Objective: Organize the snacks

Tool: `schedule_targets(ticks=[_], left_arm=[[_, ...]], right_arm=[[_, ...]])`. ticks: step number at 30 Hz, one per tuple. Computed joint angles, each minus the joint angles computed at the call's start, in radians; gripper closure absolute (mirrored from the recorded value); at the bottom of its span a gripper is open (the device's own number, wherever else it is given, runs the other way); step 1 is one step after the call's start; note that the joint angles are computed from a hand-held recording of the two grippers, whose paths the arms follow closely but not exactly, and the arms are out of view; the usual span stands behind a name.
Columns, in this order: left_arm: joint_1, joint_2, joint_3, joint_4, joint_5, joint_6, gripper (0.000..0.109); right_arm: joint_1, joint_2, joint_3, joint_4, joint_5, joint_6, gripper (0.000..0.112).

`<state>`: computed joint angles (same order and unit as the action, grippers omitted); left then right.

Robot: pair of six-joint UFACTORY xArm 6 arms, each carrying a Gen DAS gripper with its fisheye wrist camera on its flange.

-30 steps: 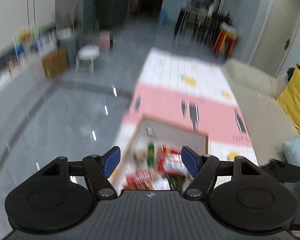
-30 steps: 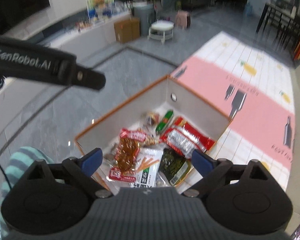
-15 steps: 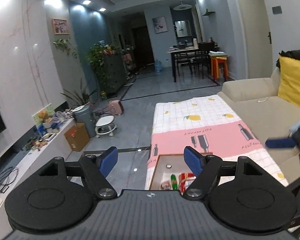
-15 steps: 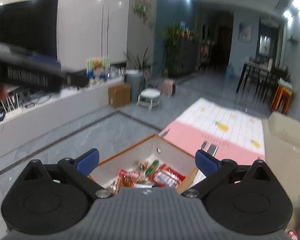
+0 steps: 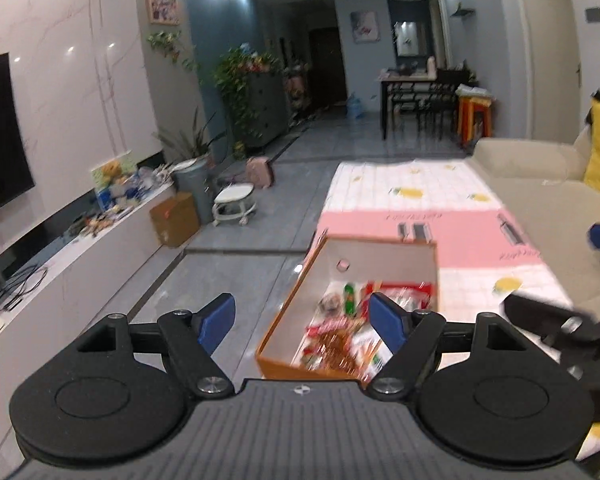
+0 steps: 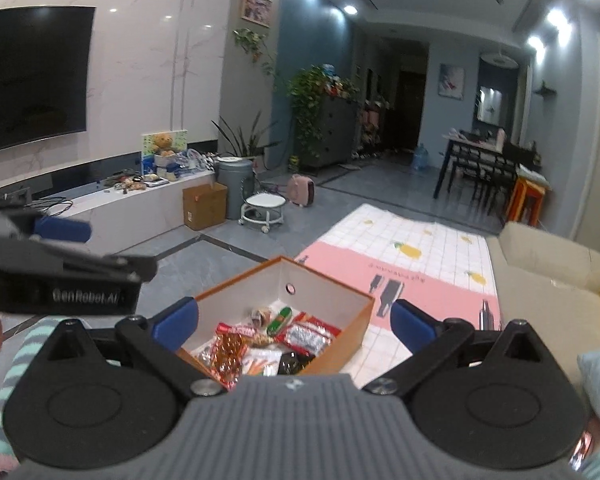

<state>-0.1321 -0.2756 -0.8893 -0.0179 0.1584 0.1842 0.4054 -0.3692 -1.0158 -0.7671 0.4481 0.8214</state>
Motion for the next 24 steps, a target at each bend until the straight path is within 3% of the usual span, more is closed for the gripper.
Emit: schedule_targets(ticks=[7,12,17,24], left_arm=[[0.012,-0.038,0.060,0.008,0.048,-0.037,0.020],[-0.006,-0.061,0.090,-0.036,0.064,-0.007,0.020],[-0.005,-0.065,0.105,0.034,0.057,-0.065,0.019],[0.001,-0.074,0.106,0.010,0.068,-0.055,0.019]], right_arm=[[0.019,0.000,0.022,-0.050,0.068,0.095,0.013],[0.029,-0.008,0.044,-0.088,0.070,0.105,0.013],[0.028,-0.040,0.071,-0.108,0.066,0.113,0.013],[0.017,-0.055,0.088,-0.088,0.074,0.133,0.013]])
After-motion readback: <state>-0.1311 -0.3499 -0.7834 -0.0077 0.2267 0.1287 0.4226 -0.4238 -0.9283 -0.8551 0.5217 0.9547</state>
